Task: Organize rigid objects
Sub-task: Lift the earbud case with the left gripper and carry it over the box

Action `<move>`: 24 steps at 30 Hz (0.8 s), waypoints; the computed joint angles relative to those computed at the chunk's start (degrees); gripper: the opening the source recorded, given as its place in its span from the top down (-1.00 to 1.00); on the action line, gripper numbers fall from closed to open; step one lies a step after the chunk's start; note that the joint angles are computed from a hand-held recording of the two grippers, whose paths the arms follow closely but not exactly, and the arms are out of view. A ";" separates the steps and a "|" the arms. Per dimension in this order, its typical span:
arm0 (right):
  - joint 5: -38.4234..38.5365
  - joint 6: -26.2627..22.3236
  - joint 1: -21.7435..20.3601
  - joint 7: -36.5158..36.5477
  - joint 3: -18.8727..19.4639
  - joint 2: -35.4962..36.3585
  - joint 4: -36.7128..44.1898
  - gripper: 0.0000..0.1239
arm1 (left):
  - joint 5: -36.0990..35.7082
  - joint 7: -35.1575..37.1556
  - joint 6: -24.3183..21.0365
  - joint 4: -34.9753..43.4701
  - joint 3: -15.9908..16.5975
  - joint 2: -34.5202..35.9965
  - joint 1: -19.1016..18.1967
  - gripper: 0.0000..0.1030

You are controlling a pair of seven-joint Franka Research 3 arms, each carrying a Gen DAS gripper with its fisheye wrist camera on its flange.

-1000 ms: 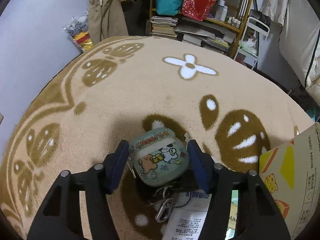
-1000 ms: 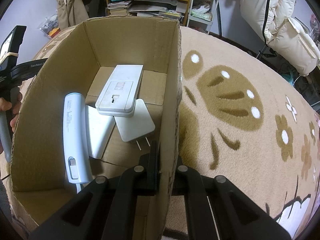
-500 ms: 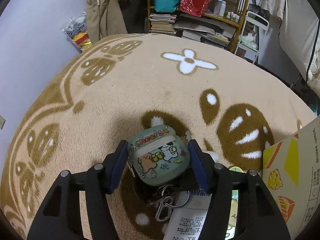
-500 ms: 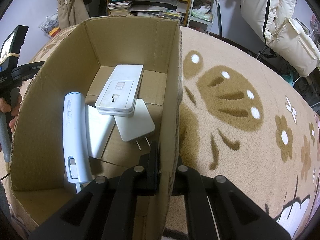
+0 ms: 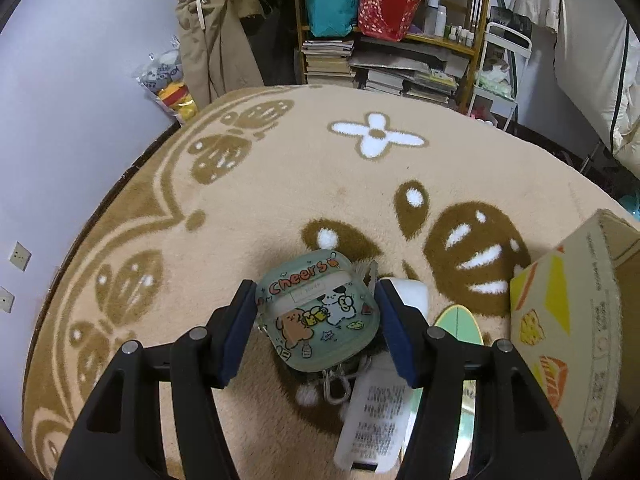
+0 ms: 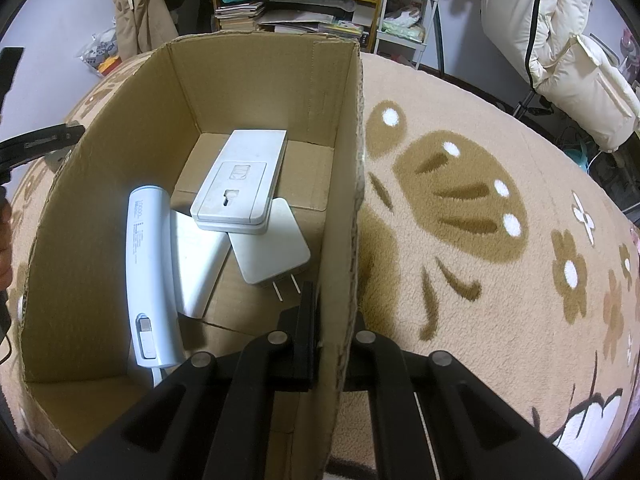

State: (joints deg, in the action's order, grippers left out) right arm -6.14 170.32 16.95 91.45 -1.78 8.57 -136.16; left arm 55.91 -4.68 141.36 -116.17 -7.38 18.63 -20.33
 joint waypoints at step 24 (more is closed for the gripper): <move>1.16 0.04 -0.17 -1.10 0.12 0.10 0.08 0.90 | 6.68 -0.49 -3.03 1.90 -5.54 -7.90 -3.64 -0.15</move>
State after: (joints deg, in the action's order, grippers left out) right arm -4.97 170.36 16.78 90.35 -1.67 8.66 -136.07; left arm 62.59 -5.17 138.33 -114.27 -12.92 10.73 -23.96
